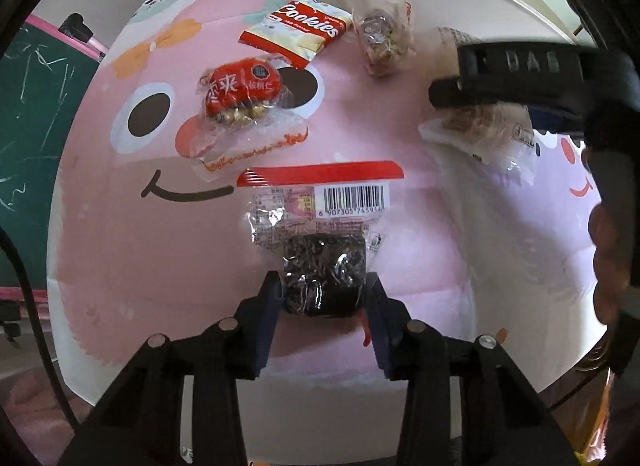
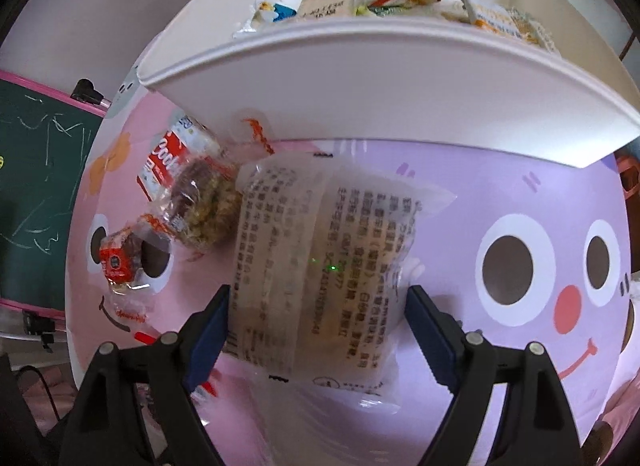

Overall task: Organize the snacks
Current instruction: 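Grasp the dark brown block packet with the left tool while the right tool grasps the clear printed bread bag, then lift both held snacks and carry them over the white tray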

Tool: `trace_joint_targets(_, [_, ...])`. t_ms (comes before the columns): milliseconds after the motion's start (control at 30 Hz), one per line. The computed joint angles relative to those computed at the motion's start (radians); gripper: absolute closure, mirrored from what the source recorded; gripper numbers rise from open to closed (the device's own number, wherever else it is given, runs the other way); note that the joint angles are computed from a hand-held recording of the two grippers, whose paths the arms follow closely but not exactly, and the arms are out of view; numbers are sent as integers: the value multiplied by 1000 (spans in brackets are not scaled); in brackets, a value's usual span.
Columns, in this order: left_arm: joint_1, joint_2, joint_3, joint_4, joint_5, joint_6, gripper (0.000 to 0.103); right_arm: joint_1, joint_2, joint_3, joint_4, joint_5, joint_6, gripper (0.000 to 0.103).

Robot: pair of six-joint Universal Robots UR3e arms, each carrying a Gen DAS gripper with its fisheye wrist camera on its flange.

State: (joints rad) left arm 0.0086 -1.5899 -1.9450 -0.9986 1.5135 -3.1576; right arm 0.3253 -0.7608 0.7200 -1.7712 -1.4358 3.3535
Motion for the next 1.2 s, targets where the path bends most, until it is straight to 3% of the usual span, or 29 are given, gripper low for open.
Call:
trace_joint_targets(233, [61, 2, 4, -3, -42, 61, 64, 4, -87, 140, -71, -24, -42, 30])
trace_joint_targets(500, [61, 5, 101, -51, -87, 96, 64, -26, -230, 357, -129, 12, -29, 31])
trace_joint_targets(767, [37, -9, 306, -172, -156, 111, 64, -60, -352, 448, -133, 44, -17, 31])
trace_joint_targets(1000, [-16, -133, 632, -205, -172, 74, 64, -114, -436, 394, -133, 43, -8, 31])
trace_joint_targets(1200, [-31, -282, 978, -286, -179, 71, 64, -149, -365, 114, -55, 24, -2, 31])
